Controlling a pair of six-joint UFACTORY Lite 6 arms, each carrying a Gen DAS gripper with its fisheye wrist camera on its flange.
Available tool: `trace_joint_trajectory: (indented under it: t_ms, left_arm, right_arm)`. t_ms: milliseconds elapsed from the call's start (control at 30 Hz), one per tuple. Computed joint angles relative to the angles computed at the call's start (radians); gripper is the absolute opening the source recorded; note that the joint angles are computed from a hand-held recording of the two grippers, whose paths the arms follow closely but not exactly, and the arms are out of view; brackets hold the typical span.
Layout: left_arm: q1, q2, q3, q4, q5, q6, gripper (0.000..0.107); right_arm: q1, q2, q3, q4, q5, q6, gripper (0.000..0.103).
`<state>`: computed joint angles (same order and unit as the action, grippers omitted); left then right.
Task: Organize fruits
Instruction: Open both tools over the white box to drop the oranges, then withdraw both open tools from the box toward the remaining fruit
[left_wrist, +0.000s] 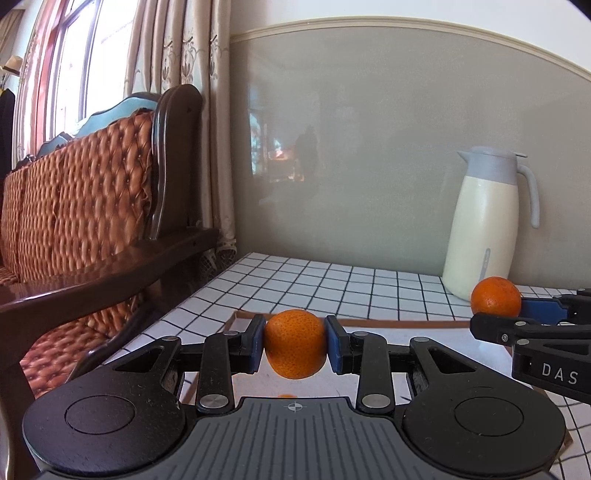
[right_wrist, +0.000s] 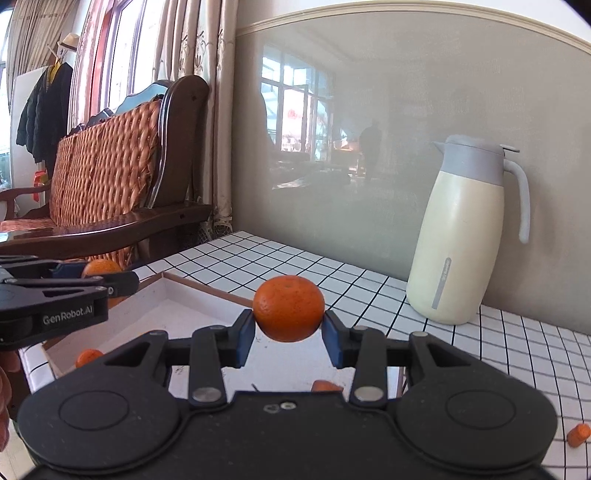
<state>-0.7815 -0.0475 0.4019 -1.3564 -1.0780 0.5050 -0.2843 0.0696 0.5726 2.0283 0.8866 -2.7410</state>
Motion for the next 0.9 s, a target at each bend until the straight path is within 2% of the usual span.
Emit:
trace_joint_trajectory:
  t_ms: [400,467,500,533,567,600,633,900]
  left_arm:
    - [0.237,0.122,0.096,0.188,0.128,-0.049,0.035]
    - [0.264,0.15,0.111,0.227,0.15,-0.063,0.035]
    - [0.26,0.167,0.113,0.225,0.132,-0.084,0.036]
    - [0.251,0.18,0.117,0.206,0.116,-0.093,0.059]
    - [0.239,0.19,0.121,0.187,0.098,-0.096,0.095]
    - [0.222,0.197,0.113,0.177,0.055,-0.108,0.103]
    - [0.21,0.193,0.102,0.176,0.028,-0.115,0.103]
    - [0.195,0.157,0.069,0.165,0.038,-0.109,0.103]
  right_arm:
    - [0.056,0.184,0.199,0.01,-0.108,0.071,0.031]
    - [0.072,0.215,0.245,-0.013,-0.152,0.089,0.033]
    - [0.087,0.227,0.257,0.019,-0.178,0.06,0.042]
    - [0.087,0.232,0.245,0.091,-0.165,0.005,0.072]
    - [0.074,0.234,0.224,0.155,-0.123,-0.037,0.087]
    - [0.06,0.237,0.216,0.177,-0.092,-0.043,0.095]
    - [0.052,0.239,0.224,0.157,-0.096,-0.018,0.093]
    - [0.029,0.229,0.218,0.129,-0.082,0.009,0.096]
